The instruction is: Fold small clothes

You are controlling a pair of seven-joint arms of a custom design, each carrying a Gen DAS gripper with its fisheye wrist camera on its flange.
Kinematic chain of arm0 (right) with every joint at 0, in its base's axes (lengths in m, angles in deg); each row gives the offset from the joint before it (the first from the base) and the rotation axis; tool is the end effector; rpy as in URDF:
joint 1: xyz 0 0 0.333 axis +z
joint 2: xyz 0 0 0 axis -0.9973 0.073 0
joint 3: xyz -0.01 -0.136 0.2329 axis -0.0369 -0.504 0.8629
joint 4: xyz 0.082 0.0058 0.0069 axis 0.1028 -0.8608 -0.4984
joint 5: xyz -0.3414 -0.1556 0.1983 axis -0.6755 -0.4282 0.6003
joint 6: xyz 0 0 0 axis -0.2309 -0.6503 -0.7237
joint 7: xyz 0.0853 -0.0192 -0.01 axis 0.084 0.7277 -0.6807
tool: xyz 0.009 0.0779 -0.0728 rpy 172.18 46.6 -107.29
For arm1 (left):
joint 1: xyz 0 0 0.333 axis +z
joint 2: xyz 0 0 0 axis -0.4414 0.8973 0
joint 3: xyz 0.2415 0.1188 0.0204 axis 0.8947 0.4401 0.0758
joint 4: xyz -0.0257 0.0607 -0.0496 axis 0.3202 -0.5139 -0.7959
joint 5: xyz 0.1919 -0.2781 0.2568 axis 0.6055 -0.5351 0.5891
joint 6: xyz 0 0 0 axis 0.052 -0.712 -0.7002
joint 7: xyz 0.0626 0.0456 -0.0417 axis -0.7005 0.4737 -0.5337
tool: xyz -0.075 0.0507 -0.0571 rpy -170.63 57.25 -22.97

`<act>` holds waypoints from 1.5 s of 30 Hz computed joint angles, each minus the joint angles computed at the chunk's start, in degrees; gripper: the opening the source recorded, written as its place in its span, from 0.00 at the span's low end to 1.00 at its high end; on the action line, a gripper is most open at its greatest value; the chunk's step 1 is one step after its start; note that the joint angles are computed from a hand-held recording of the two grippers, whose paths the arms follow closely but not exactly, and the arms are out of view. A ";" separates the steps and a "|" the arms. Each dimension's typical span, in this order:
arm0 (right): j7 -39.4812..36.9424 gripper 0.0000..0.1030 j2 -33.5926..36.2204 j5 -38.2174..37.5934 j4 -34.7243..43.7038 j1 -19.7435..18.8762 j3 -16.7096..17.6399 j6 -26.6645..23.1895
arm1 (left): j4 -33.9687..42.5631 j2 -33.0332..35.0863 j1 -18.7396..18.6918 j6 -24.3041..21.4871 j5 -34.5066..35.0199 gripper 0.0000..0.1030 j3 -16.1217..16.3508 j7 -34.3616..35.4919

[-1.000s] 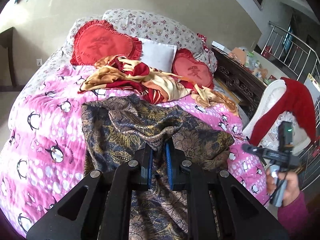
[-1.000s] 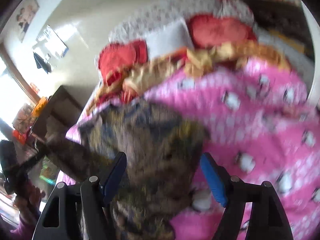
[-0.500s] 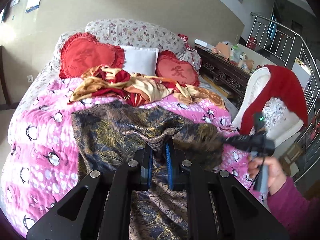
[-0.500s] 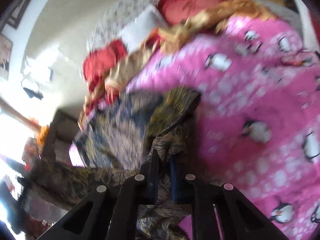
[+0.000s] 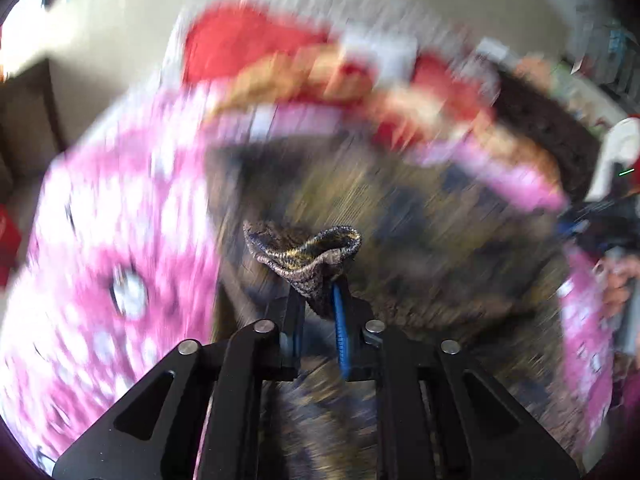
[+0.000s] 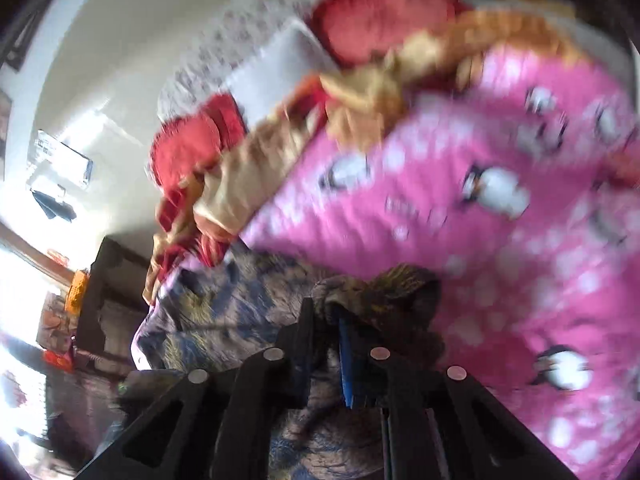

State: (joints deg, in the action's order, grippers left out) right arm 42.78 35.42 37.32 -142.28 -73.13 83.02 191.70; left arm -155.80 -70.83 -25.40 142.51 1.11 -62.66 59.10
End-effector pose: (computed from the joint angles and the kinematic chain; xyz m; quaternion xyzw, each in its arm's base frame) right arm 0.6447 0.1687 0.5424 -0.4327 0.8099 -0.0396 0.3941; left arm 0.6983 -0.1008 0.5370 -0.5579 0.7602 -0.3119 0.1169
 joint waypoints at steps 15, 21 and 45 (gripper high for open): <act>-10.98 0.20 -12.58 0.50 -16.87 3.71 -0.07 3.52 | -3.83 -4.41 -0.87 1.52 2.55 0.49 1.51 -1.08; -6.68 0.06 -17.31 -4.08 -21.33 2.94 1.51 -5.62 | 1.04 1.98 -1.93 -4.86 9.25 0.49 1.35 -5.88; -4.78 0.47 -22.49 -12.72 -22.49 3.85 3.93 -1.21 | 13.52 9.91 -0.96 -9.19 4.36 0.17 -0.41 -3.72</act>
State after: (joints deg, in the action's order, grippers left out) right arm 38.01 12.93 24.60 -164.76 -69.27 86.95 190.49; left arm -142.28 -60.92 -26.36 133.32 5.47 -63.07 55.38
